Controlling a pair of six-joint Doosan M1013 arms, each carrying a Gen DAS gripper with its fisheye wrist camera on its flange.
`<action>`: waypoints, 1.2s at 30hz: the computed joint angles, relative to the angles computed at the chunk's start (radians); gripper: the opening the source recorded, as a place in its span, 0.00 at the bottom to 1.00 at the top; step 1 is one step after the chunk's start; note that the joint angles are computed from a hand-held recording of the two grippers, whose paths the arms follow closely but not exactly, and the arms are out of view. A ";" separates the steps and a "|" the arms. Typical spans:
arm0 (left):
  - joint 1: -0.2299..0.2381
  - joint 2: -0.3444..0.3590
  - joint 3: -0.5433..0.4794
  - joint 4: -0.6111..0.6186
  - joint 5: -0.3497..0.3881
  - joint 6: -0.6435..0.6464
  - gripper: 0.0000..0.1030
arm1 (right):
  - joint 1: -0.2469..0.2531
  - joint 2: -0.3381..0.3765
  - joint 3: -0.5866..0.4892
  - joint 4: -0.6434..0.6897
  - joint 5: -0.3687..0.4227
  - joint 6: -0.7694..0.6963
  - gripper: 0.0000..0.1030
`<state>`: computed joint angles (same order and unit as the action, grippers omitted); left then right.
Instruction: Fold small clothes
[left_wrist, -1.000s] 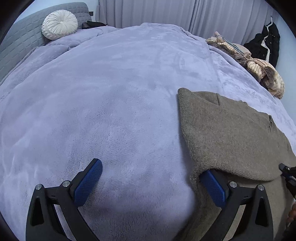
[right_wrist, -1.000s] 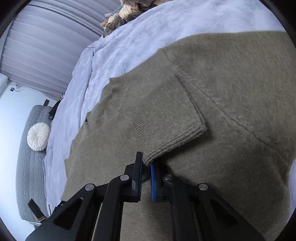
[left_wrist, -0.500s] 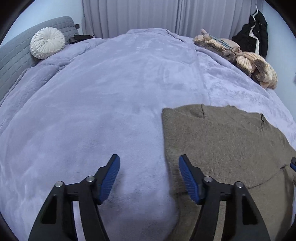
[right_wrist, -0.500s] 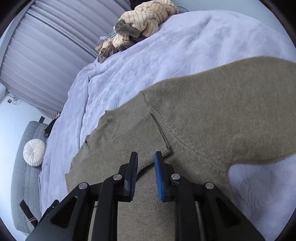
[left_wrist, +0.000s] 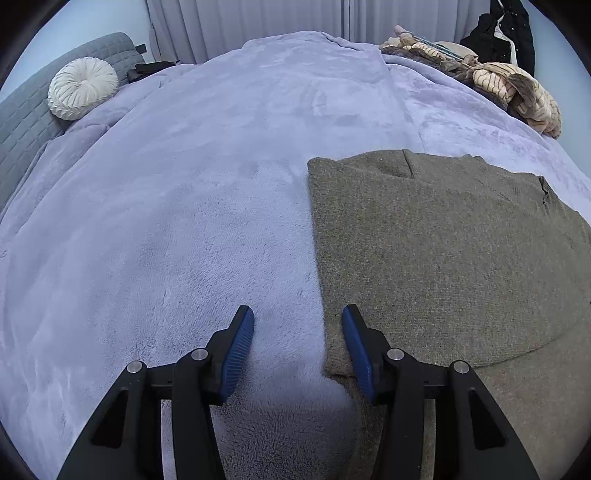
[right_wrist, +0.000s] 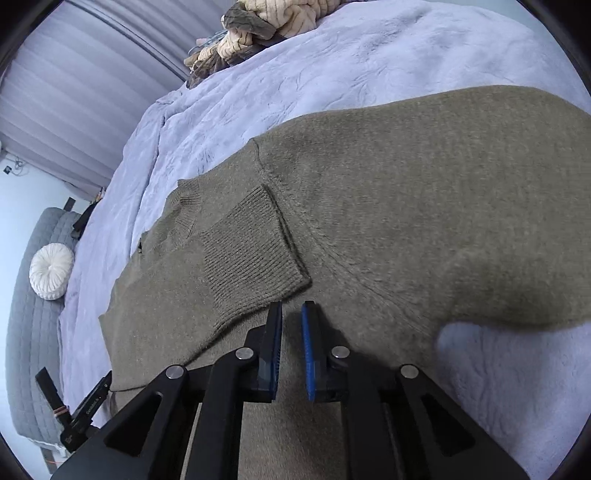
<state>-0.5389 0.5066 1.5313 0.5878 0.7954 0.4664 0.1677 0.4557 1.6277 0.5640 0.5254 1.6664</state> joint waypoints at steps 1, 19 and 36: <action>-0.002 -0.002 0.000 0.002 0.004 -0.006 0.51 | -0.007 -0.009 0.013 0.034 -0.001 -0.024 0.12; -0.107 -0.054 0.009 -0.006 0.051 0.021 0.80 | -0.053 -0.121 0.179 0.383 0.006 -0.326 0.35; -0.208 -0.044 -0.025 -0.049 0.040 0.057 1.00 | -0.173 -0.245 0.333 0.586 -0.070 -0.482 0.62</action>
